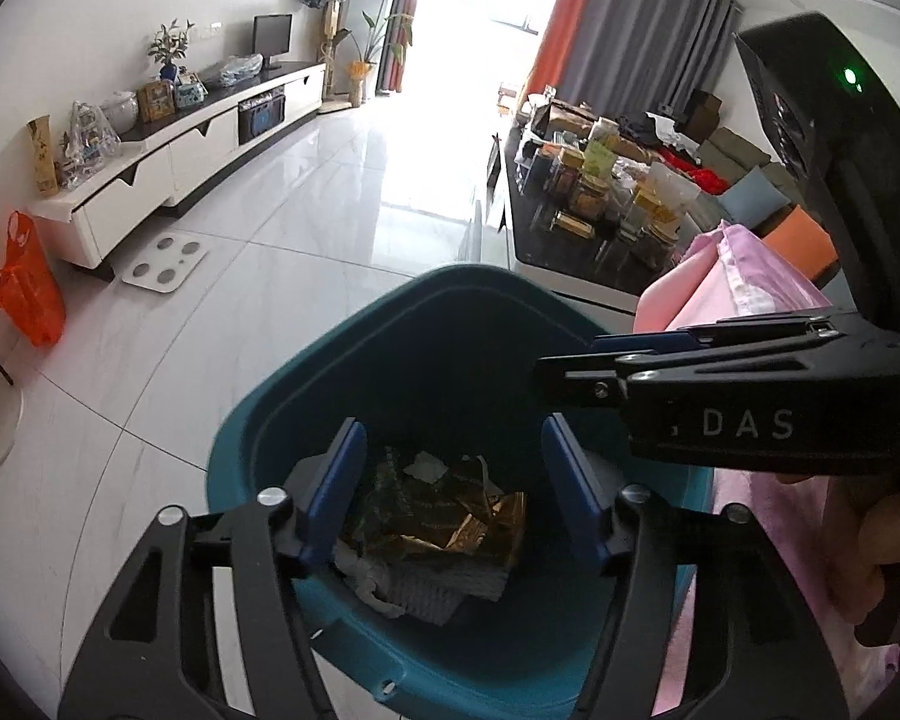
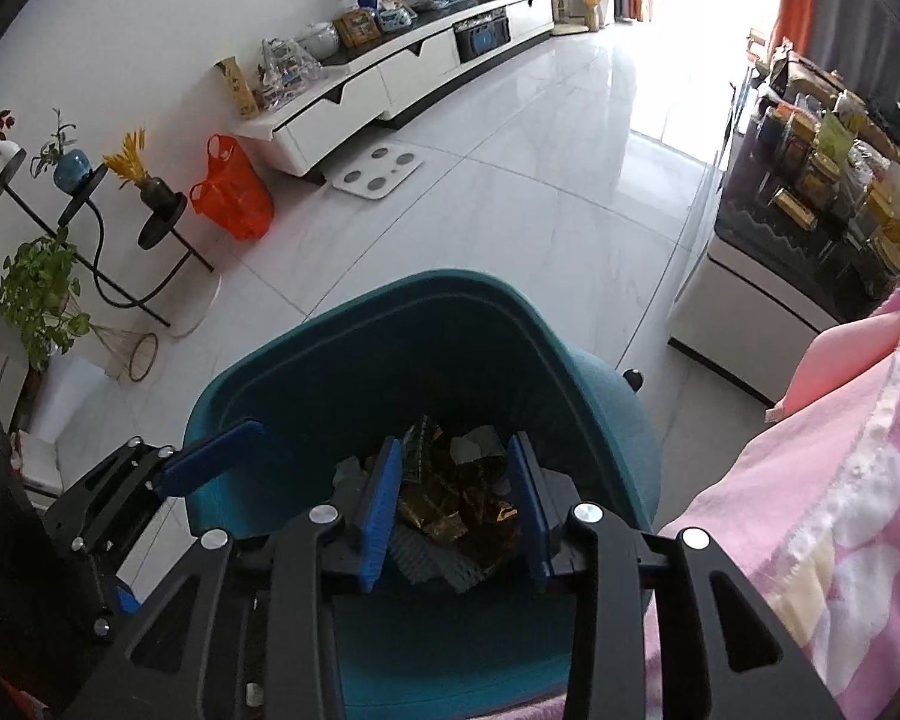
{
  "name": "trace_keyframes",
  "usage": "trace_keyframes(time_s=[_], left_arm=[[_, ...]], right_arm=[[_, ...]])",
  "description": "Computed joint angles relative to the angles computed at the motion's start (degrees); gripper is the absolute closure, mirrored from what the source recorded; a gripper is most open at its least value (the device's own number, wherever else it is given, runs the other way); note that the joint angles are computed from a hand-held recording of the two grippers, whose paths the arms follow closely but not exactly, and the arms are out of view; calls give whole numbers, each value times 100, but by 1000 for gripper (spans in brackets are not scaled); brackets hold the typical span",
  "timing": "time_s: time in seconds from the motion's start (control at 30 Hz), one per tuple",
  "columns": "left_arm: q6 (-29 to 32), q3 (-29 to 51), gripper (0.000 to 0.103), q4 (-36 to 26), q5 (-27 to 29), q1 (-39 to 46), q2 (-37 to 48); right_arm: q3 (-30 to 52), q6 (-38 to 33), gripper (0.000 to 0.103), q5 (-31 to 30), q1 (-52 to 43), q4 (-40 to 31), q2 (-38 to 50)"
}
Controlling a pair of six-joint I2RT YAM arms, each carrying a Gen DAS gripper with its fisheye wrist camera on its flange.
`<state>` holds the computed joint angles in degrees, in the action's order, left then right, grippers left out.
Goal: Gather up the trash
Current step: 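Open both grippers to drop the plastic bag and wrapper into the wastebasket, then move both tools back over the table toward the white paper cups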
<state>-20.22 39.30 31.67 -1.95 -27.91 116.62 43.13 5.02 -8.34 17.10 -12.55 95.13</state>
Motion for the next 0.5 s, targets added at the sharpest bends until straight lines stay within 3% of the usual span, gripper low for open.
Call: trace_keyframes(time_s=[0.07, 0.13, 0.3, 0.37, 0.5], left_arm=[[-36, -108, 36, 7, -48, 2, -157], [-38, -310, 22, 91, -88, 9, -363], [1, -738, 15, 266, -65, 51, -906], [40, -913, 13, 293, -62, 54, -1186], [90, -1310, 8, 348, -17, 105, -1770]], right_arm=[[-54, 11, 66, -18, -11, 26, -105], [-151, 10, 61, 21, -15, 74, -260], [-436, -9, 51, 45, -130, 150, -901], [-538, -26, 39, 104, -150, 167, -1172], [-729, -33, 34, 163, -253, 61, -1816]])
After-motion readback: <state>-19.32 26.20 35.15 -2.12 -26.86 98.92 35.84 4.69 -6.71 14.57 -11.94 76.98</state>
